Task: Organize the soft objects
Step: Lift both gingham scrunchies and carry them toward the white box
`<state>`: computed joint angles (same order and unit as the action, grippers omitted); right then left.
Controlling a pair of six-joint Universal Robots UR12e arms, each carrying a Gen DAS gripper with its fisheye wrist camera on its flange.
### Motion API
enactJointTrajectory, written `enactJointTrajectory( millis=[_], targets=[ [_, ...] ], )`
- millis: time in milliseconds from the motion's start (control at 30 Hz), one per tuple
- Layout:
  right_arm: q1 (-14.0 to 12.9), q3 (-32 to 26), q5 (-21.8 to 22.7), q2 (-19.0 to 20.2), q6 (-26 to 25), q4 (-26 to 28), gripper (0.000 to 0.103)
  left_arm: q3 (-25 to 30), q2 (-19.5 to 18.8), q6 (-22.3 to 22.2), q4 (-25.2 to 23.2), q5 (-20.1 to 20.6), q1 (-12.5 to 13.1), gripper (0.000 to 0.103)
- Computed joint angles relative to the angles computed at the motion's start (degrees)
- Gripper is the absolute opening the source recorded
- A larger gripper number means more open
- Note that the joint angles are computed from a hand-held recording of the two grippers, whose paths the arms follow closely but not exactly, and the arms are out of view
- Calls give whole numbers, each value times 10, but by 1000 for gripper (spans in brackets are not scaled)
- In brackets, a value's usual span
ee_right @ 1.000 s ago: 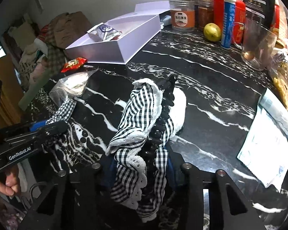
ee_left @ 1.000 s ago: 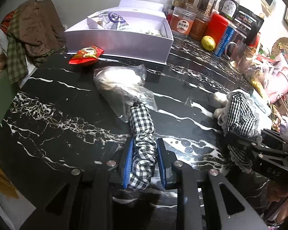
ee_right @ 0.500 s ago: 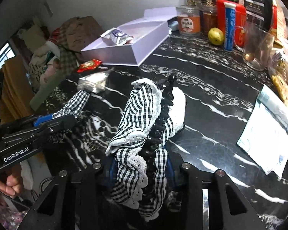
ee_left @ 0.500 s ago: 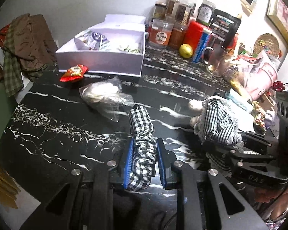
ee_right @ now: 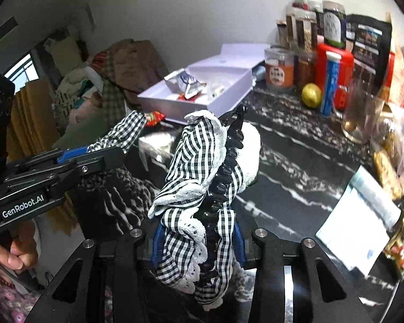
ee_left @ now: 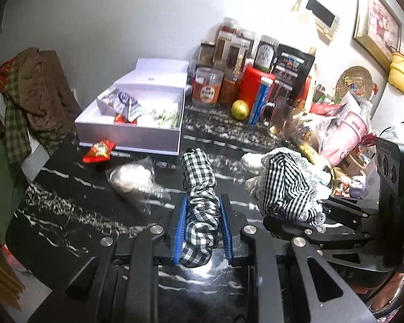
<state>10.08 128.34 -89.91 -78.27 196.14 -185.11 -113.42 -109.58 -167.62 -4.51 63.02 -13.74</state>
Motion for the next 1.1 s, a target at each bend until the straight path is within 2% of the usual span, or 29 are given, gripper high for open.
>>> enactJointTrajectory(
  millis=[367,667,1100],
  targets=[
    [0,-22,-21,-2,-17,-14,40,26,-8,-43,55,3,5,23],
    [-12,-52,-26,-1,-61,-19,40,58,-19,-71,97,16,7,23],
    [-35,-108,-10,23,-107,-26,40,125,-51,-67,116,36,7,23]
  ],
)
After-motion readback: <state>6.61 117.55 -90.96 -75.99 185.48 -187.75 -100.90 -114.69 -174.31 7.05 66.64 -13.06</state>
